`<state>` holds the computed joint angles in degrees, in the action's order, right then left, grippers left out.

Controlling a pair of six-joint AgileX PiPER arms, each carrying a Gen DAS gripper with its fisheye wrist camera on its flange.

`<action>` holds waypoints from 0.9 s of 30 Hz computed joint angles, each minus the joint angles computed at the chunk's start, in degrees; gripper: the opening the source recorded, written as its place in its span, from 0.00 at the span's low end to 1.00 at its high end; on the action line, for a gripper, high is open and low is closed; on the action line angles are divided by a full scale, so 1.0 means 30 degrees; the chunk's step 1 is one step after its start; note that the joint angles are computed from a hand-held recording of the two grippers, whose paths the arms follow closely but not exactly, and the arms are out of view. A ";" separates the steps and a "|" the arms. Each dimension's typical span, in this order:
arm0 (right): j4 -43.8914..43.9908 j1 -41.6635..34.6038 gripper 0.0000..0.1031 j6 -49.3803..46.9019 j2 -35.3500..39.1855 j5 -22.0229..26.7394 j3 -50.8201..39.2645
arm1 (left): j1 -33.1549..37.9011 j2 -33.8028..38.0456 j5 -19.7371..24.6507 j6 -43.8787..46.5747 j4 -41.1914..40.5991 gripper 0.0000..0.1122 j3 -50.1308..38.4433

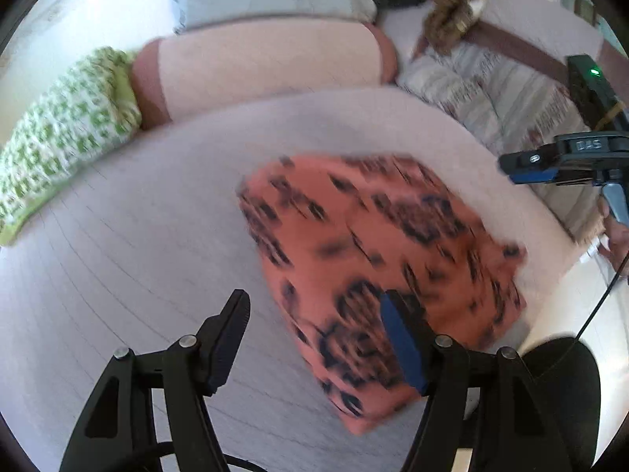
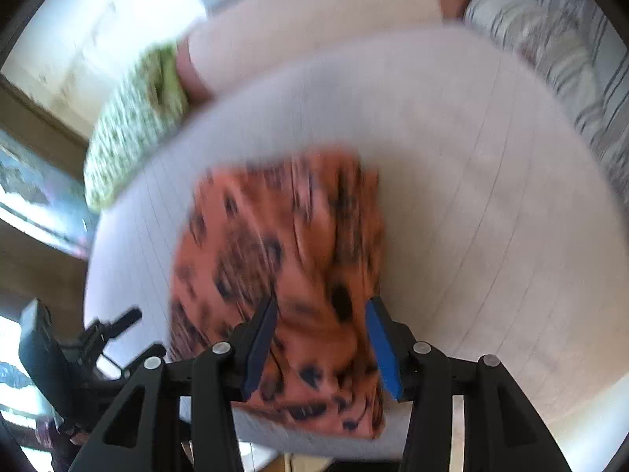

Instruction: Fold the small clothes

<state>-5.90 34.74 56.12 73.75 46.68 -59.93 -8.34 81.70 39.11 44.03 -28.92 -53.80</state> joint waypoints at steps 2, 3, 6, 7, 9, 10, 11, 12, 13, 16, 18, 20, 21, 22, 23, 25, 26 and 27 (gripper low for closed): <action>-0.0181 -0.0575 0.49 -0.0121 0.0000 -0.0668 -0.0929 | 0.0146 0.1017 -0.0589 -0.1221 0.0860 0.62 -0.1329; 0.0257 -0.0942 0.49 -0.0513 0.0355 -0.1331 -0.1265 | 0.0129 0.1865 -0.0898 -0.2411 0.1696 0.62 -0.2140; 0.1663 -0.1454 0.49 -0.1697 0.1990 -0.3013 -0.2293 | 0.0243 0.4506 -0.0583 -0.4181 0.2369 0.62 -0.4272; 0.1694 -0.1426 0.49 -0.1843 0.2772 -0.3194 -0.2745 | 0.0107 0.5487 -0.0316 -0.5130 0.2899 0.62 -0.5116; 0.2456 -0.1677 0.43 -0.2536 0.4350 -0.4117 -0.3130 | -0.0303 0.6898 0.0067 -0.6604 0.3797 0.62 -0.6250; 0.3379 -0.1913 0.37 -0.3201 0.4985 -0.4563 -0.3167 | -0.0581 0.7632 0.0217 -0.7179 0.4139 0.62 -0.6844; 0.4974 -0.2403 0.37 -0.4436 0.5784 -0.5155 -0.3035 | -0.0860 0.8186 0.0220 -0.7721 0.4524 0.62 -0.7209; 0.6272 -0.2826 0.37 -0.5504 0.6842 -0.5765 -0.2990 | -0.1268 0.8903 0.0313 -0.8522 0.5186 0.62 -0.7732; 0.7028 -0.3053 0.37 -0.6085 0.7730 -0.6010 -0.3075 | -0.1479 0.9302 0.0443 -0.8932 0.5503 0.62 -0.8024; 0.6239 -0.3254 0.35 -0.5118 1.0425 -0.5602 -0.3715 | -0.2268 1.0193 0.0046 -0.9535 0.6222 0.62 -0.8198; 0.6987 -0.3356 0.31 -0.5751 1.0733 -0.6155 -0.3266 | -0.2746 1.0047 -0.0469 -1.0367 0.7530 0.62 -0.7806; 0.7042 -0.3262 0.33 -0.6057 0.9984 -0.5689 -0.3174 | -0.2617 0.9272 -0.0301 -1.0130 0.7317 0.62 -0.7347; 0.6986 -0.3140 0.34 -0.6127 0.9314 -0.5403 -0.2947 | -0.2420 0.8634 -0.0088 -0.9751 0.6924 0.62 -0.6987; 0.6881 -0.3004 0.34 -0.6083 0.8705 -0.5377 -0.2604 | -0.2240 0.8014 -0.0120 -0.9360 0.6529 0.62 -0.6489; 0.6549 -0.2668 0.34 -0.5847 0.7647 -0.5352 -0.2004 | -0.2003 0.7067 -0.0258 -0.8715 0.5922 0.62 -0.5709; 0.6060 -0.2018 0.34 -0.5481 0.6275 -0.5340 -0.1277 | -0.1713 0.5010 -0.0663 -0.7178 0.4675 0.62 -0.3799; 0.5775 -0.1475 0.34 -0.5134 0.5445 -0.5448 -0.0702 | -0.1786 0.4541 -0.0726 -0.6700 0.4316 0.62 -0.3364; 0.5126 -0.0820 0.34 -0.4272 0.4918 -0.5356 -0.0294 | -0.1911 0.3632 -0.0876 -0.6065 0.3997 0.62 -0.2302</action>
<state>9.48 32.27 43.30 88.50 30.61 -60.81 -14.07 92.60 36.49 25.84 -16.93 -60.70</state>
